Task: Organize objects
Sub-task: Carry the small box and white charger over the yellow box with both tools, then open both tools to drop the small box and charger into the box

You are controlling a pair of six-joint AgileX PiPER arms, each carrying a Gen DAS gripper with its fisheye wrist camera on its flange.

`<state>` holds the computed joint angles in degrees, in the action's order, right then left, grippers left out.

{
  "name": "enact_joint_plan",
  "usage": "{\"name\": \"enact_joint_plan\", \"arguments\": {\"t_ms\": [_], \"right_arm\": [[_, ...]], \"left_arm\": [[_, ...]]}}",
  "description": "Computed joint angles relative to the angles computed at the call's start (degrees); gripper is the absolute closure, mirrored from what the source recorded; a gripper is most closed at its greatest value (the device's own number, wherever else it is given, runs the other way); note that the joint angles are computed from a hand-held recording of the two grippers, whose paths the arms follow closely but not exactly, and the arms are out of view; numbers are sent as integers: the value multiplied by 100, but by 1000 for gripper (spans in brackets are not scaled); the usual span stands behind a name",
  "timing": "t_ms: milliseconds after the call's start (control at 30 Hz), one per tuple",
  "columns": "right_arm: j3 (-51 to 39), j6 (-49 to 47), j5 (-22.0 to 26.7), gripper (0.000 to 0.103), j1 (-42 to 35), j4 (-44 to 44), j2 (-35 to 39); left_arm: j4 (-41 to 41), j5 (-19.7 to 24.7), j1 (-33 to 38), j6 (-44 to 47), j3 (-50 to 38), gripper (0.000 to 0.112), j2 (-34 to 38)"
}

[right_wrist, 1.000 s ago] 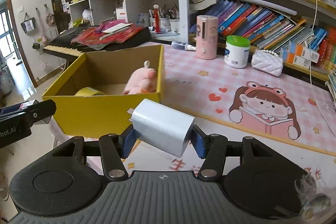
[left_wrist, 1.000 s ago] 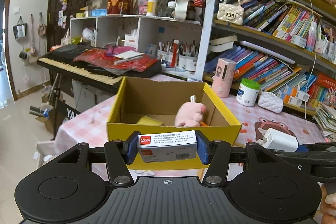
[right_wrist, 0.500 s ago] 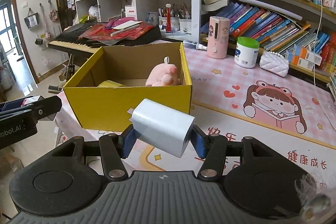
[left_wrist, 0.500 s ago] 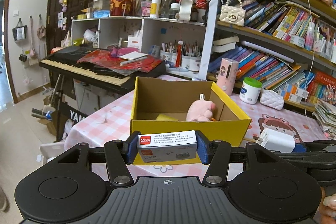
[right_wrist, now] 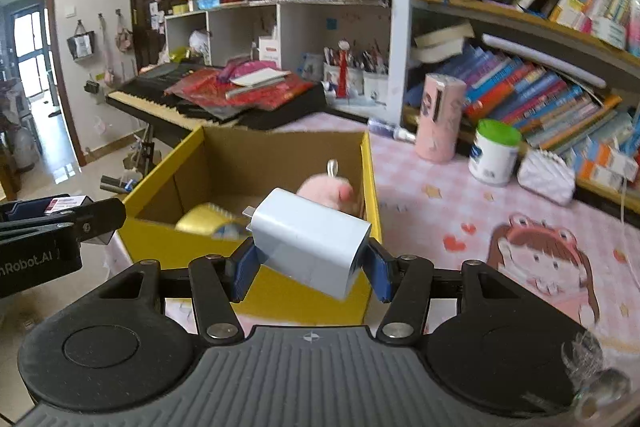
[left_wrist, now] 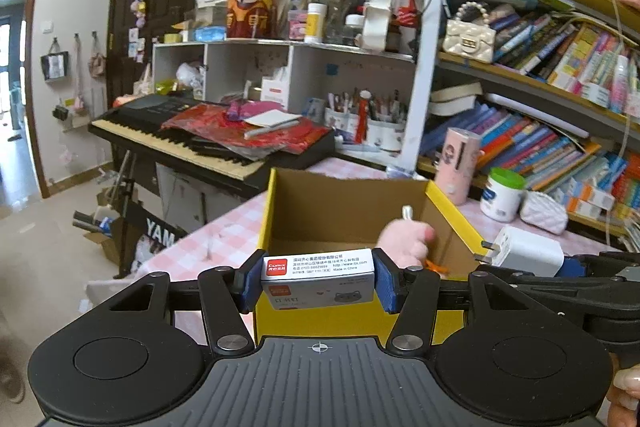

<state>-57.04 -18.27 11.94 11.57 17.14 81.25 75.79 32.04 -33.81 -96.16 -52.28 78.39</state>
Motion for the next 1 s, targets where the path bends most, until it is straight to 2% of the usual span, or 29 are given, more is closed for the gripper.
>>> {"name": "enact_joint_plan", "arguments": {"t_ms": [167,233,333,633,833,1000], "right_arm": [[-419,-1842,-287,50,-164,1584,561],[-687,-2592,-242,50,-245,2226,838],[-1069,-3206,-70,50,-313,2667,1238],[-2251,-2605,440,50,-132,1435,2440],[-3219,-1794,1337,49,-131,750,3051],[-3367,-1596,1354,49,-55,303,3157]], "left_arm": [[107,201,40,-227,-353,59,411],[96,275,44,-228,-470,59,552],[102,388,76,-200,-693,59,787],[-352,370,445,654,-1805,59,1711],[-980,243,698,1452,-2315,59,2177],[-1291,144,775,1770,-2462,59,2387]]}}
